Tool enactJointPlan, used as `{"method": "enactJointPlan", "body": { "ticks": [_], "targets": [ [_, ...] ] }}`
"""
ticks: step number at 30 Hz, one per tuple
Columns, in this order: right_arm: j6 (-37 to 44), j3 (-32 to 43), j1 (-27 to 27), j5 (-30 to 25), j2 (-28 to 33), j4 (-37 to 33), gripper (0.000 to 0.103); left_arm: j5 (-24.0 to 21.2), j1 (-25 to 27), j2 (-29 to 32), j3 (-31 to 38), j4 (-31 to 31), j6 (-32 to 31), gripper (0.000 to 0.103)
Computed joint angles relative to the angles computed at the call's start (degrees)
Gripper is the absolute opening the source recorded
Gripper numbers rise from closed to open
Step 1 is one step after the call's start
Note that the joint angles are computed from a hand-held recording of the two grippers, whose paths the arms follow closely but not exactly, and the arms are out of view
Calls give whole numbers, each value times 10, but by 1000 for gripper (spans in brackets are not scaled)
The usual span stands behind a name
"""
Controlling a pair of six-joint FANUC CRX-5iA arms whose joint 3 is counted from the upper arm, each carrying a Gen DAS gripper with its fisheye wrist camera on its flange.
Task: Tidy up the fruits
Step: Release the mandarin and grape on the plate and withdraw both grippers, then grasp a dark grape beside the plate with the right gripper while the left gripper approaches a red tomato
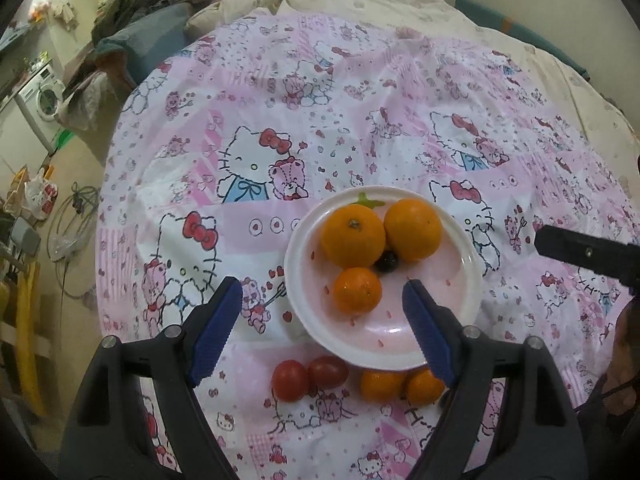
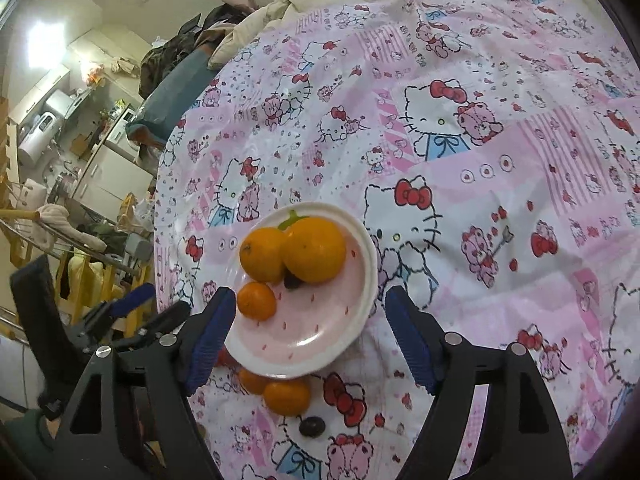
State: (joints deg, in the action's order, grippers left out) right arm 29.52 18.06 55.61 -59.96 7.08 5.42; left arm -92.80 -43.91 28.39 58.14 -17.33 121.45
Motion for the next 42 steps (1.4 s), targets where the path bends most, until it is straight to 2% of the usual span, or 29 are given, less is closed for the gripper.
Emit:
{"method": "enactJointPlan", "body": {
  "ticks": [5, 9, 17, 29, 32, 36, 40, 42],
  "targets": [
    [-26, -22, 15, 3, -17, 23, 80, 6, 0, -21, -25, 8, 31, 80],
    [-43, -34, 29, -4, -25, 41, 80, 4, -7, -42, -50, -8, 43, 80],
    [-60, -53, 43, -8, -38, 17, 80, 16, -6, -78, -108, -8, 67, 80],
    [-32, -41, 14, -12, -17, -114, 80, 42, 6, -108, -163, -5, 80, 80],
    [3, -9, 7, -43, 9, -152, 80, 46, 13, -117, -177, 1, 85, 80],
    [68, 52, 11, -115, 57, -182, 77, 45, 23, -127, -196, 9, 93, 80],
    [109, 109, 40, -199, 108, -145, 73, 45, 32, -136, -212, 19, 102, 80],
    [119, 119, 51, -216, 119, -124, 71, 46, 36, -139, -217, 22, 106, 80]
  ]
}}
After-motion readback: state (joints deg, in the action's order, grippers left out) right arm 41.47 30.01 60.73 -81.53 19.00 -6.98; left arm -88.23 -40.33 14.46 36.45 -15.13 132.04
